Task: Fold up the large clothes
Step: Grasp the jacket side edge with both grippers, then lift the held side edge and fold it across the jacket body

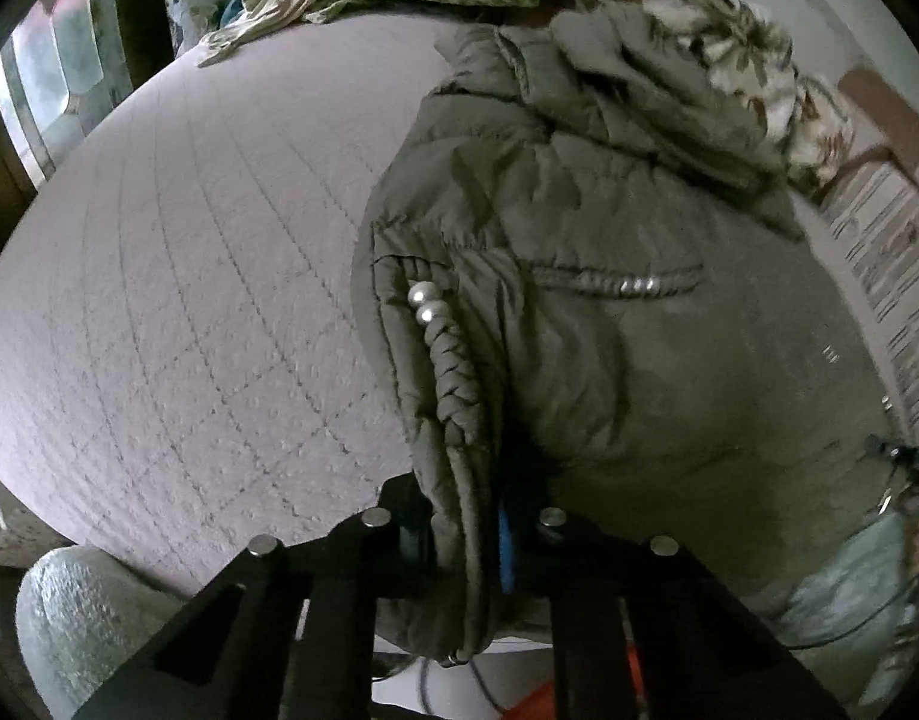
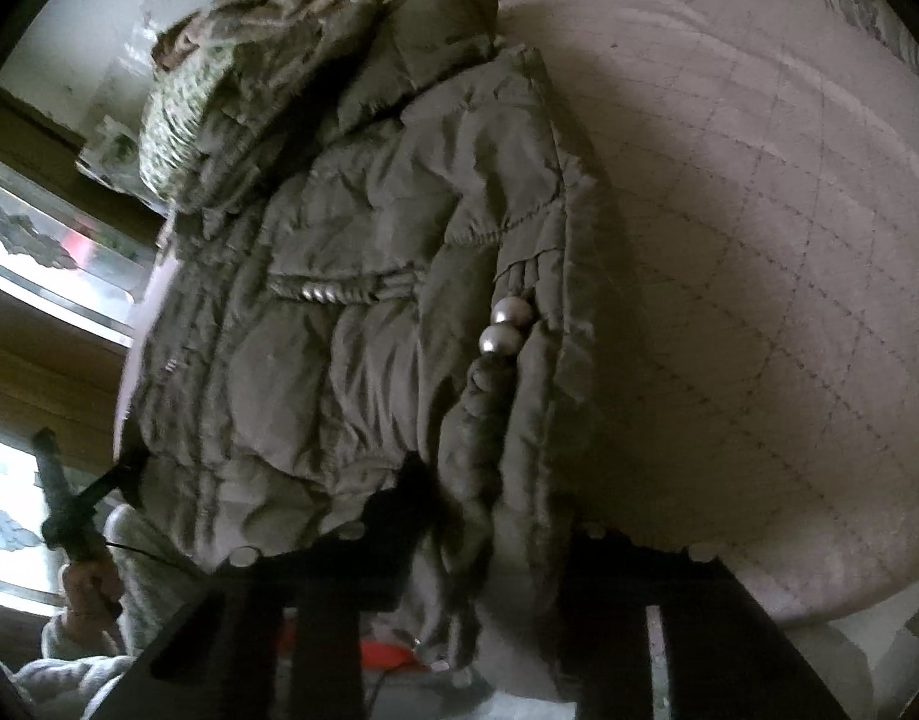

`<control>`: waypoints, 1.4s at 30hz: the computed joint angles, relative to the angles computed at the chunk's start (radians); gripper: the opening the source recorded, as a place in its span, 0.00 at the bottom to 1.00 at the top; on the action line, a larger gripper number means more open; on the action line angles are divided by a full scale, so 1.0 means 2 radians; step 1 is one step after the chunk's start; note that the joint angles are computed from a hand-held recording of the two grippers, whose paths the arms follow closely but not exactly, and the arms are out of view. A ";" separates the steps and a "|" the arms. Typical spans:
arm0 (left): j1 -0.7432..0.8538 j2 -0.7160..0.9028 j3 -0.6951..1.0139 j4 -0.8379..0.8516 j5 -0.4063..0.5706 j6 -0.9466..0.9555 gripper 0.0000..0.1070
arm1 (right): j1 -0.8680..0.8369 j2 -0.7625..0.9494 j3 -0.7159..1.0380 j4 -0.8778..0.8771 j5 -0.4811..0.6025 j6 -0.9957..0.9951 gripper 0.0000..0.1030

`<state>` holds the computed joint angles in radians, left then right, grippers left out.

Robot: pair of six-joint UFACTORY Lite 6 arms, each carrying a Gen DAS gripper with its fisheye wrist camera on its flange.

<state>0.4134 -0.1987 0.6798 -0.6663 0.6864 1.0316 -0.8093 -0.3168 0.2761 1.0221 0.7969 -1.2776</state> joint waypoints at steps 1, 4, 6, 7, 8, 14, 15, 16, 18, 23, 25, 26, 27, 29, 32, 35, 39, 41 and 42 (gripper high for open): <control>0.021 0.020 0.021 -0.006 0.014 0.023 0.13 | -0.010 0.000 0.003 0.001 0.013 -0.004 0.25; 0.035 0.016 0.038 -0.010 0.047 0.033 0.12 | -0.036 0.003 0.016 0.006 0.054 -0.013 0.22; 0.037 0.014 0.053 -0.011 0.067 0.030 0.12 | -0.038 -0.008 0.020 0.007 0.069 -0.007 0.21; 0.039 0.015 0.061 -0.012 0.076 0.030 0.12 | -0.035 -0.014 0.024 0.009 0.075 -0.004 0.21; 0.042 0.015 0.069 -0.012 0.086 0.030 0.12 | -0.032 -0.018 0.028 0.010 0.080 0.001 0.20; 0.069 0.022 0.112 -0.029 0.145 0.040 0.12 | -0.030 -0.063 0.038 0.004 0.115 0.031 0.20; 0.075 0.025 0.121 -0.032 0.154 0.041 0.12 | -0.044 -0.062 0.045 -0.002 0.129 0.028 0.20; 0.078 0.030 0.131 -0.036 0.163 0.040 0.12 | -0.053 -0.063 0.049 -0.006 0.138 0.026 0.19; 0.079 0.041 0.152 -0.045 0.177 0.032 0.12 | -0.056 -0.071 0.059 -0.001 0.147 0.034 0.19; 0.077 0.061 0.202 -0.062 0.199 0.012 0.12 | -0.071 -0.088 0.087 0.003 0.168 0.040 0.18; 0.062 0.066 0.219 -0.065 0.194 0.001 0.12 | -0.062 -0.090 0.102 0.009 0.165 0.049 0.18; 0.056 0.069 0.227 -0.067 0.192 -0.004 0.12 | -0.057 -0.087 0.111 0.012 0.164 0.051 0.18; 0.053 0.070 0.236 -0.069 0.192 -0.008 0.12 | -0.055 -0.087 0.118 0.014 0.162 0.053 0.18; 0.040 0.078 0.255 -0.073 0.186 -0.018 0.12 | -0.043 -0.079 0.138 0.018 0.157 0.059 0.18; 0.024 0.096 0.294 -0.079 0.182 -0.038 0.12 | -0.025 -0.064 0.172 0.027 0.147 0.071 0.18; 0.012 0.125 0.344 -0.086 0.183 -0.063 0.12 | -0.009 -0.040 0.211 0.043 0.139 0.084 0.18; -0.012 0.176 0.426 -0.083 0.183 -0.107 0.13 | 0.006 0.009 0.276 0.065 0.136 0.102 0.18; -0.025 0.214 0.483 -0.077 0.186 -0.140 0.13 | 0.017 0.042 0.317 0.076 0.133 0.118 0.18; -0.031 0.238 0.518 -0.073 0.192 -0.159 0.13 | 0.024 0.058 0.336 0.080 0.130 0.128 0.18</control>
